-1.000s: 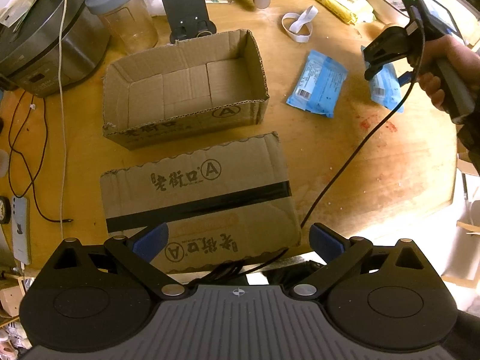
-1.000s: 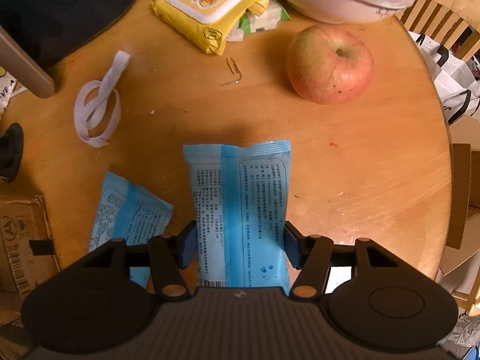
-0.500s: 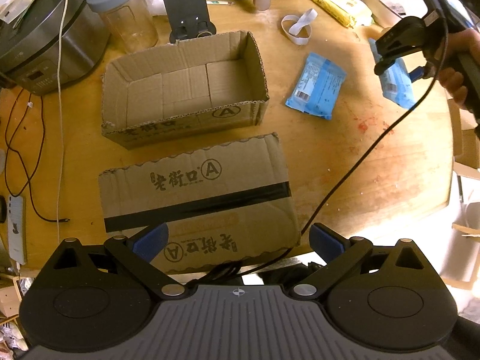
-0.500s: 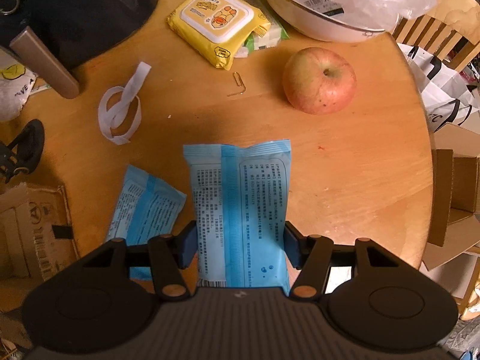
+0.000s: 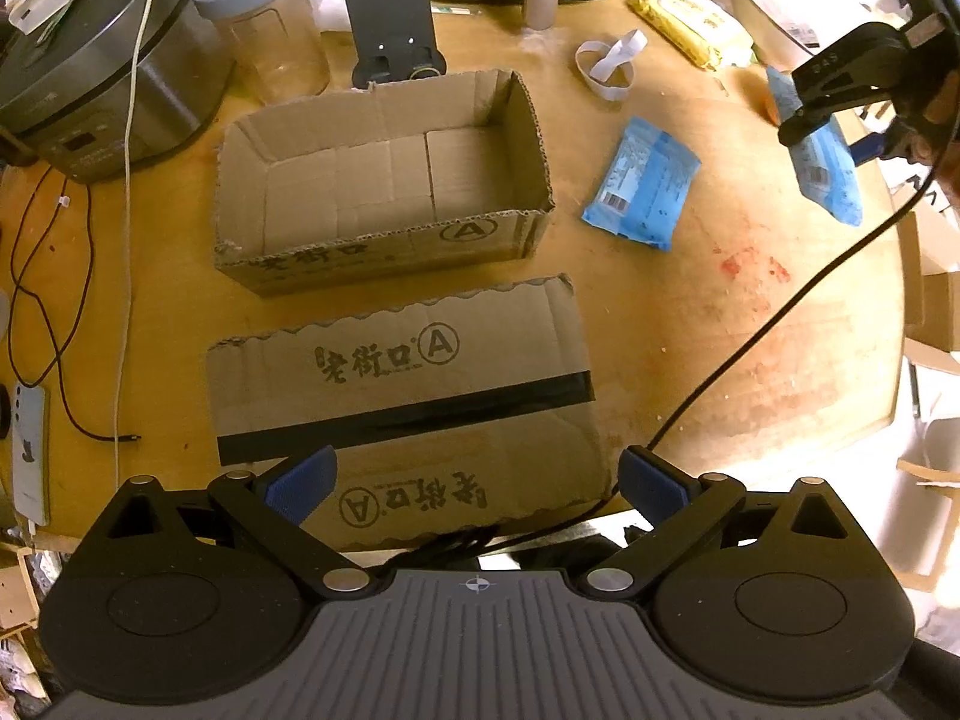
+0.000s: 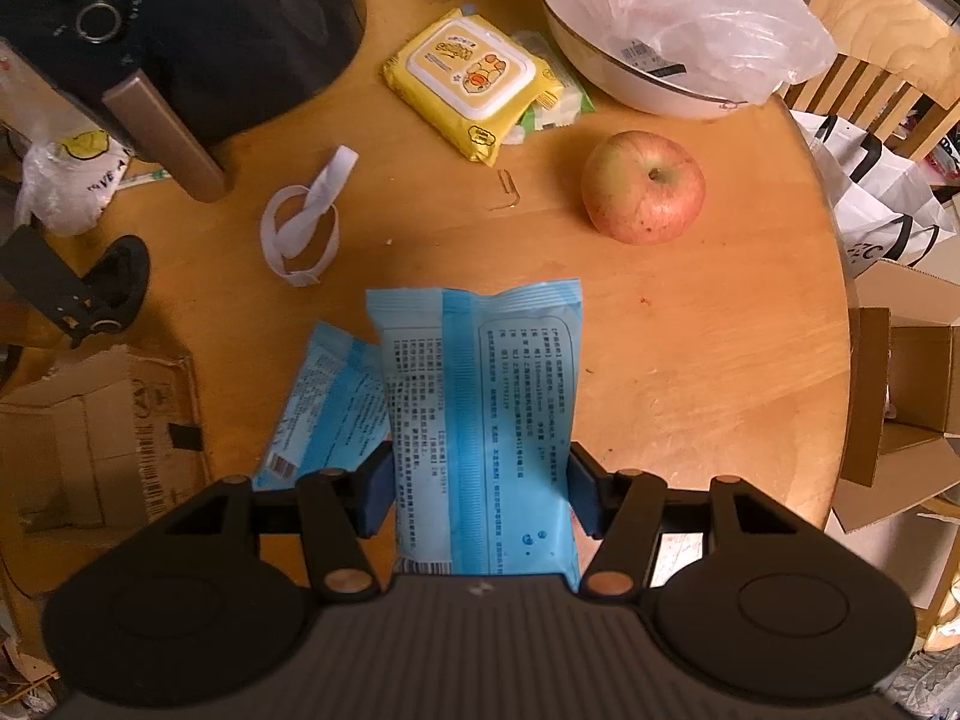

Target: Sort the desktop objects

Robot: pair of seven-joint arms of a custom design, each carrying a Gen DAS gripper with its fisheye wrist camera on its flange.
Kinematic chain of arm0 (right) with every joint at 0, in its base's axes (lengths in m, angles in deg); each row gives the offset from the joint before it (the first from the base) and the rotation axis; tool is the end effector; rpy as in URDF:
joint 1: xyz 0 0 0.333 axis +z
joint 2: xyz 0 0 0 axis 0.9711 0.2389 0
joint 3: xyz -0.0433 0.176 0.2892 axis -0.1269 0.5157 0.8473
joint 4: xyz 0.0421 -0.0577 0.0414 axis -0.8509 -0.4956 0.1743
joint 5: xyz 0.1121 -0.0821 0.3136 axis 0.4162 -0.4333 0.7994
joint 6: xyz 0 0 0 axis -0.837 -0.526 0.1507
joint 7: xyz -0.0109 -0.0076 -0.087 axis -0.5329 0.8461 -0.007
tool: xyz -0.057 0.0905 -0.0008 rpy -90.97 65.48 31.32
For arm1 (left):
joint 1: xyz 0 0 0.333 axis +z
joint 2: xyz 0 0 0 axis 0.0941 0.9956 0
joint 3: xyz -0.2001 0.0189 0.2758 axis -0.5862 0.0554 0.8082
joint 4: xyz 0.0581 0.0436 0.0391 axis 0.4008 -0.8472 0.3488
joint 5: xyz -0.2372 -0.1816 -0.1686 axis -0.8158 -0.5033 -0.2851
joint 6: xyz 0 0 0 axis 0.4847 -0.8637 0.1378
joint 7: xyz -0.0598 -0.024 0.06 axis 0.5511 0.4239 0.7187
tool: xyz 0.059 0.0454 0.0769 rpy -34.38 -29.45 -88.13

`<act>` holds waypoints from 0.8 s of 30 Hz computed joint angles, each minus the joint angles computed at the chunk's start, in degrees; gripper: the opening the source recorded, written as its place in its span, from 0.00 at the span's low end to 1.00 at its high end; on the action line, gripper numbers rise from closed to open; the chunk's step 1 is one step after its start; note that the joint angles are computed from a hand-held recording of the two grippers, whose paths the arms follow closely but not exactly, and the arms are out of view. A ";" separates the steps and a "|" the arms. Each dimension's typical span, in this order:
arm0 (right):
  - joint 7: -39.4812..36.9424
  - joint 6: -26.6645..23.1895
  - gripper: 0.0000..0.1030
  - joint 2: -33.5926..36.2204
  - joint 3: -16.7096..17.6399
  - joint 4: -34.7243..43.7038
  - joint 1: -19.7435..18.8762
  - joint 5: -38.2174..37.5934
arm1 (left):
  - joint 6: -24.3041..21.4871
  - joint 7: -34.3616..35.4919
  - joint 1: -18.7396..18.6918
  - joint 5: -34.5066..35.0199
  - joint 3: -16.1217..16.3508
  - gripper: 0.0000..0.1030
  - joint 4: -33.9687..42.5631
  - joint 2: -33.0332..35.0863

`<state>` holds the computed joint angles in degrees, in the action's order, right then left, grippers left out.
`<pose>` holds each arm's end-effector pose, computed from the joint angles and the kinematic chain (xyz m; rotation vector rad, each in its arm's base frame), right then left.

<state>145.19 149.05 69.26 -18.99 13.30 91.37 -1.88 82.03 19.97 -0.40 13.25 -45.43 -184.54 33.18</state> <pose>0.6776 0.1861 0.5378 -2.0299 2.2825 -0.0488 0.4919 -0.1327 0.5804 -2.1385 2.1909 -0.1624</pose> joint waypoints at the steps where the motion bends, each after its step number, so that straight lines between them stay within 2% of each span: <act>1: -0.01 -0.17 0.55 -0.15 0.03 0.03 0.03 0.03 | 0.05 0.02 0.04 -0.08 0.06 1.00 -0.04 -0.05; 14: -0.54 -4.72 0.55 2.11 -0.24 7.64 0.99 -0.84 | 0.96 0.55 0.65 -1.08 0.48 1.00 -0.86 -0.73; 24: -1.19 -5.11 0.55 3.44 -0.37 9.26 1.57 -1.18 | 0.88 0.77 0.97 -1.26 0.65 1.00 -1.58 -1.49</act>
<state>144.00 143.95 72.70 -19.36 22.56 92.94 -3.06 82.91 20.74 0.57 11.99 -44.78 -186.12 31.70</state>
